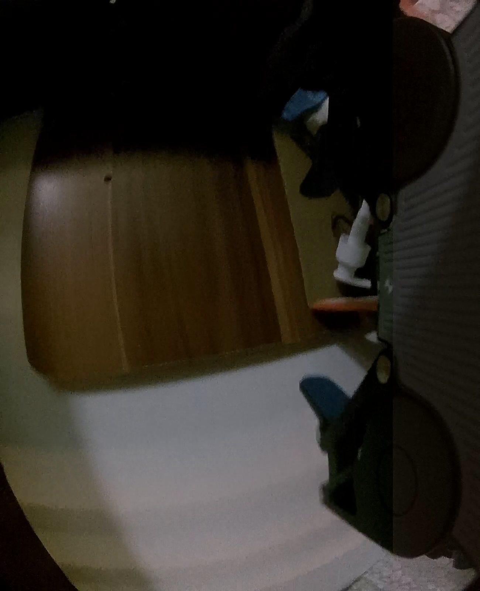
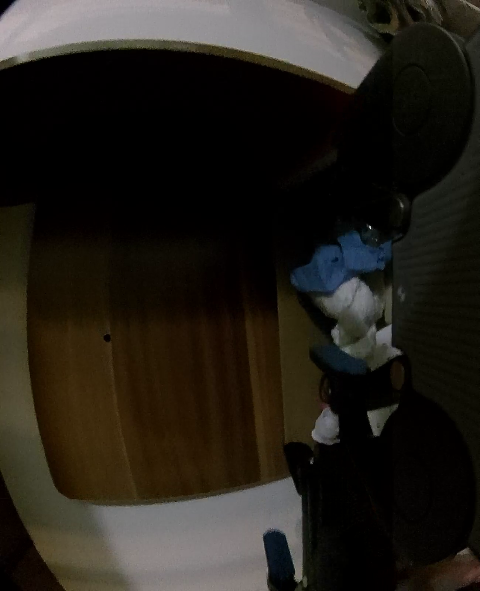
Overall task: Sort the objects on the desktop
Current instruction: 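Open the left gripper to drop the brush into the orange box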
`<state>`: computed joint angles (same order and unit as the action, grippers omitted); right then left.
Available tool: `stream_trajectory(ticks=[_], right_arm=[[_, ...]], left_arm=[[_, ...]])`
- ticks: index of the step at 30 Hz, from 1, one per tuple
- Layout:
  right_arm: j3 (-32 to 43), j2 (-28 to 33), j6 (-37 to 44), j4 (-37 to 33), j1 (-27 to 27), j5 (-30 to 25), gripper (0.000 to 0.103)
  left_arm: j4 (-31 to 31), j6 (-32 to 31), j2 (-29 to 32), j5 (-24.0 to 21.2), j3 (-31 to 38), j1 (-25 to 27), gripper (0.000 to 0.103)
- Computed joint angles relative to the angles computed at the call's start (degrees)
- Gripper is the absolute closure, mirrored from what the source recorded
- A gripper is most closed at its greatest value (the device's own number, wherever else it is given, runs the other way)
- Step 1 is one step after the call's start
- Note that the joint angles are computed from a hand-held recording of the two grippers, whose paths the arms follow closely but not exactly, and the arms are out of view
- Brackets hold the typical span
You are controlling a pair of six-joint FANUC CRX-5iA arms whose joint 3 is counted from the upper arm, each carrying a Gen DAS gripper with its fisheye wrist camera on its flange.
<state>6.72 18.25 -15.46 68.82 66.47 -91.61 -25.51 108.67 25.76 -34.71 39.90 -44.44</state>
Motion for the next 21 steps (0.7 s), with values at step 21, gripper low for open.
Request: stream_trajectory(ticks=[21], right_arm=[[1.3,1.8,-2.7,4.5,4.6,-2.7,0.0]], left_arm=[[-5.5,3.3,-9.9,10.6,-14.6,1.5,0.0]])
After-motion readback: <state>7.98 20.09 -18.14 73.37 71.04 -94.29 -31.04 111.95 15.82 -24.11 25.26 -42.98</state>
